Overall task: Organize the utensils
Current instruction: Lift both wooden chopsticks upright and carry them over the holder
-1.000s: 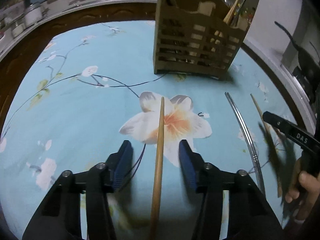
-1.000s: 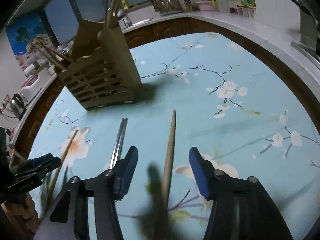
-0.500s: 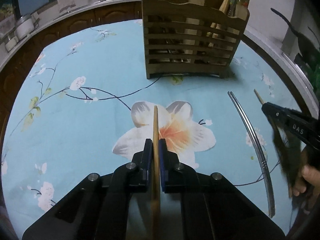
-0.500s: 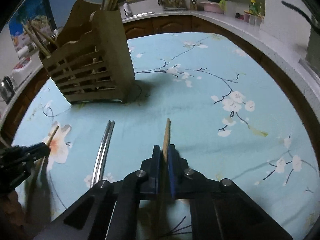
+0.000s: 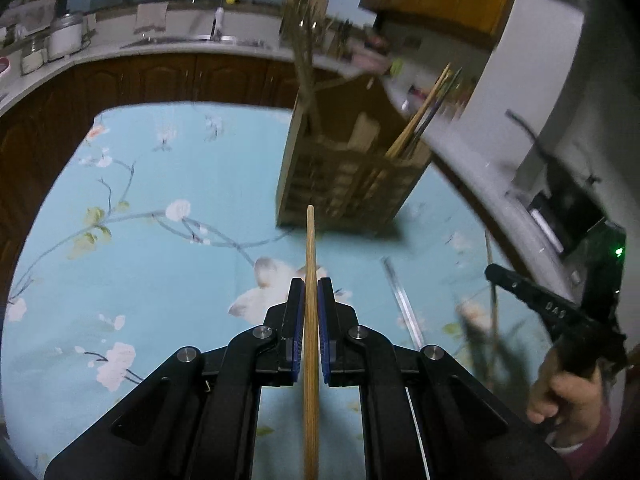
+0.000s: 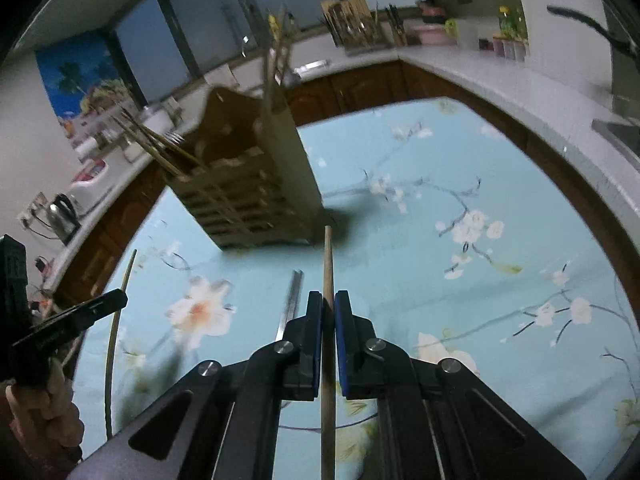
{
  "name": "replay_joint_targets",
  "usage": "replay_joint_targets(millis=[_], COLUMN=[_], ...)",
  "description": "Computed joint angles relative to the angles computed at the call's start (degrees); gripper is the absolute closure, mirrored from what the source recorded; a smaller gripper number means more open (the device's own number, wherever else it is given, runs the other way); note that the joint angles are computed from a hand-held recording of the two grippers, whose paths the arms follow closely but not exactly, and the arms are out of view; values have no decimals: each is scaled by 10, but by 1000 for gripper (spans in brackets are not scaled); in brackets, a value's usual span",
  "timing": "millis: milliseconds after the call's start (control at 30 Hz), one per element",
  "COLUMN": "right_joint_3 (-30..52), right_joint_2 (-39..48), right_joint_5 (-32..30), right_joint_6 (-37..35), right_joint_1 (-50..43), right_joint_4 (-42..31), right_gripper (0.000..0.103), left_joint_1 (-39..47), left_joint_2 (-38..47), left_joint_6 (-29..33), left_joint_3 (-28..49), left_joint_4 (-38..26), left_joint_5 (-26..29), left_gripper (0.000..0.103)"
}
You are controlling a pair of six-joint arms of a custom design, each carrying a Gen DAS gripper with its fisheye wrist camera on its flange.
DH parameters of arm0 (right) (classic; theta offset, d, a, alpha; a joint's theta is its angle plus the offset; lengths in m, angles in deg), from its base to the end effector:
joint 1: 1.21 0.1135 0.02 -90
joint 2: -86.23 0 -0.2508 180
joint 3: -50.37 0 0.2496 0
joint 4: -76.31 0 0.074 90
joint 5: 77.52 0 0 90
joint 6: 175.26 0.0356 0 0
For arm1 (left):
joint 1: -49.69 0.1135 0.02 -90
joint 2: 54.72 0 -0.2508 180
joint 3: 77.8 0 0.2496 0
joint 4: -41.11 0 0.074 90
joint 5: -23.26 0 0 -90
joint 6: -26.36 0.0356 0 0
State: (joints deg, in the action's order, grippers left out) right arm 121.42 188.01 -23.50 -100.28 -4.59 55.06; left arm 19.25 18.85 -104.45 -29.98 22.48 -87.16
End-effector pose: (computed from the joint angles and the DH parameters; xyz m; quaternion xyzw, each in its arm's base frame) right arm 0.3497 0.0003 0.1505 -0.1913 0.8844 0.2387 0.3525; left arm 0.2224 -0.1163 0.1705 -0.1504 0.8973 -0.0894 0.4053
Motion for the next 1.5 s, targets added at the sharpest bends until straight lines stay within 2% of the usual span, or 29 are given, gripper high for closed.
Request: replay_joint_targets(millis=[267,700,1000,1500], right_joint_3=[-29,-41,-17,37], right_joint_2=[-98,-147,-140,-107], right_joint_5=[-49,-85,-89,-95], right_joint_6=[13,24,43,93], right_joint_1=[-20,-35,-26,-13], right_joint_4=[-6,-5,1,42], right_gripper=[97,97,97,97], left_joint_1=[-42,-88,-91,-42], left_joint_2=[-90,-138,-165,-129], left_joint_6=[-21,-19,1,53], left_joint_3=[-1,-2,22,74], left_joint_4=[-50,-67,-82,-38], left_joint_5=[-44,-102,-135,-117], left_gripper=[97,97,97,97])
